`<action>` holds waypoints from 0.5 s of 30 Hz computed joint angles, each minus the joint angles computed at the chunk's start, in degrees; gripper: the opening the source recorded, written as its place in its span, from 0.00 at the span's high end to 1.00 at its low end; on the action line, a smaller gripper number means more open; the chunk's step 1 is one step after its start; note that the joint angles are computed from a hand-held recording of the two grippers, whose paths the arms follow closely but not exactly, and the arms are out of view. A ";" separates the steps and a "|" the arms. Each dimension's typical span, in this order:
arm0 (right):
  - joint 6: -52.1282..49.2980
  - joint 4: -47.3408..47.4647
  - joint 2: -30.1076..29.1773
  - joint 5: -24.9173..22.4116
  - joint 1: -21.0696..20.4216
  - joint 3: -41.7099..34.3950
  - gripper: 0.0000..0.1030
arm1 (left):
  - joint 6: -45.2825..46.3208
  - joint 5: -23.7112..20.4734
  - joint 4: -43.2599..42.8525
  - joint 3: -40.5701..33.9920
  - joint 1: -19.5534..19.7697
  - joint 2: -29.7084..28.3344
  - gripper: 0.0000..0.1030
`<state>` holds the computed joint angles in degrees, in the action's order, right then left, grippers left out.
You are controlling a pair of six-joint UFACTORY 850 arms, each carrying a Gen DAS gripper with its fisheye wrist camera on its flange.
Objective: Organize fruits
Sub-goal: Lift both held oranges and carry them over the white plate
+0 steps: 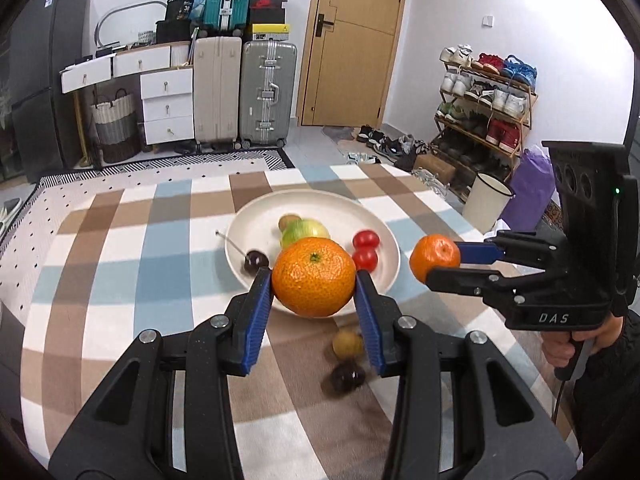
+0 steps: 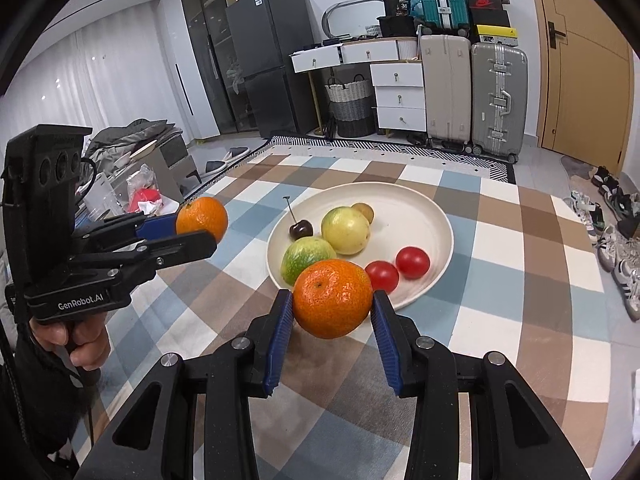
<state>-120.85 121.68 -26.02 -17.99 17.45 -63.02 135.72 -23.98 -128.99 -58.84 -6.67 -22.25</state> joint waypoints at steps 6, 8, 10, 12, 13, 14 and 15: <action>2.62 -2.39 -0.48 1.30 -0.25 -2.09 0.61 | -1.39 1.31 0.88 -3.75 -0.20 -2.13 0.63; 3.96 -3.36 -0.99 1.44 -0.52 -3.09 0.61 | -2.72 1.60 1.77 -5.29 -0.21 -3.35 0.63; 4.81 -3.85 -1.37 1.52 -0.75 -3.78 0.61 | -2.07 2.47 1.18 -6.78 -0.42 -4.46 0.63; 6.69 -5.27 -2.06 1.59 -1.09 -4.85 0.61 | -2.26 2.98 1.35 -8.24 -0.45 -5.59 0.63; 7.63 -6.00 -2.38 1.78 -1.21 -5.38 0.61 | -3.29 3.17 2.19 -9.05 -0.42 -6.19 0.63; 7.95 -6.26 -2.69 1.82 -1.31 -5.84 0.61 | -4.44 3.29 2.87 -9.91 -0.37 -6.86 0.63; 8.46 -6.68 -3.04 1.93 -1.39 -6.36 0.61 | -5.30 3.35 3.49 -10.46 -0.33 -7.33 0.63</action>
<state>-112.39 115.00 -29.06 -16.06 16.06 -69.38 130.42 -20.63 -125.50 -69.30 -7.00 -29.58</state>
